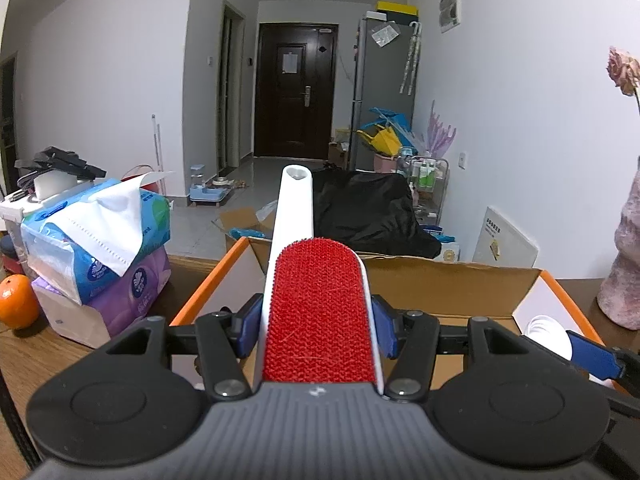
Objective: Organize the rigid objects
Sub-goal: 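Lower both tools into the box and open them to release the roller and cap, then withdraw both tools from the box back over the table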
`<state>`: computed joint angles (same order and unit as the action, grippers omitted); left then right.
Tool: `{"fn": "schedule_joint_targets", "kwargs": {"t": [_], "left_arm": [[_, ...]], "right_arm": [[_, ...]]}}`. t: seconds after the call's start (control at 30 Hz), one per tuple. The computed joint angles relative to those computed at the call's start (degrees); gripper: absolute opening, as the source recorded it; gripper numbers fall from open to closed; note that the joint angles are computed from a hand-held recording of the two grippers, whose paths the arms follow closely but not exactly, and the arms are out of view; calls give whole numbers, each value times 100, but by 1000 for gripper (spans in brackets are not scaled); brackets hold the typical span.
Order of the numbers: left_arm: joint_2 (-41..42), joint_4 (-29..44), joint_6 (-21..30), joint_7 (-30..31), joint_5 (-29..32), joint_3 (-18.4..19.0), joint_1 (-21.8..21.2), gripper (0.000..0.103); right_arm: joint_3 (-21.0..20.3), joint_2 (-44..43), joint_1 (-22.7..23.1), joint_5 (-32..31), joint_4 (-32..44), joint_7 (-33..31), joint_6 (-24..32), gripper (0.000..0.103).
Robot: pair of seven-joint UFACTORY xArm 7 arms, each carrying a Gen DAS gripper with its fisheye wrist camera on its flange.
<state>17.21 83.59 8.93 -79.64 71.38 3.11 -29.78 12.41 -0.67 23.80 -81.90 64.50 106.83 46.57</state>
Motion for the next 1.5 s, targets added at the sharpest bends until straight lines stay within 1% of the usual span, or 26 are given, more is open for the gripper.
{"fn": "schedule_joint_targets", "kwargs": {"t": [0.07,0.1,0.13,0.17,0.2,0.23,0.27,0.3,0.33,0.37,0.4,0.47,0.63,0.87,1.0,1.1,1.23,1.33,1.5], "left_arm": [[-11,-76,-105,468,-405,-137,141,58],[-16,-109,-130,632,-592,-154,168,60],[-29,-119,-147,557,-540,-45,92,64],[-53,-118,-100,384,-375,81,-15,79],[-84,-125,-81,148,-142,180,-93,90],[-120,-127,-69,-195,205,269,-161,92],[-152,-129,-20,-393,448,266,-164,95],[-177,-136,43,-462,559,218,-137,100],[-206,-151,99,-577,694,179,-110,102],[-229,-166,129,-644,768,126,-62,103],[-244,-178,129,-622,759,54,10,103],[-256,-189,130,-554,702,-94,155,103],[-273,-216,192,-367,533,-267,299,103],[-261,-204,299,-299,443,-325,310,103],[-273,-227,253,-186,290,-318,331,103],[-322,-266,236,-245,306,-288,321,103],[-433,-371,145,-363,400,-291,349,103],[-572,-502,152,-574,724,-312,369,103],[-760,-685,83,-799,1030,-476,561,103]], "right_arm": [[-6,6,-2,71,-1,-54,11,39],[-15,8,-9,144,2,-86,9,39],[-9,7,-3,204,-5,-90,33,40],[-13,12,-5,300,4,-135,60,48],[-11,20,-2,381,15,-164,117,64],[-6,24,5,426,16,-169,183,72],[0,18,14,448,6,-162,248,85],[7,14,23,457,2,-147,307,89],[6,7,25,477,0,-151,316,89],[0,-3,21,504,-9,-165,293,91],[0,-5,18,526,-10,-174,289,97],[18,6,32,519,-4,-173,363,102],[16,12,44,548,10,-201,406,103],[8,16,47,571,21,-223,411,103],[8,10,48,582,24,-230,402,103],[32,-44,59,570,-14,-241,451,103],[75,-185,52,557,-127,-199,484,103],[118,-306,19,541,-218,-175,464,103],[226,-482,-30,568,-336,-238,473,103]]}}
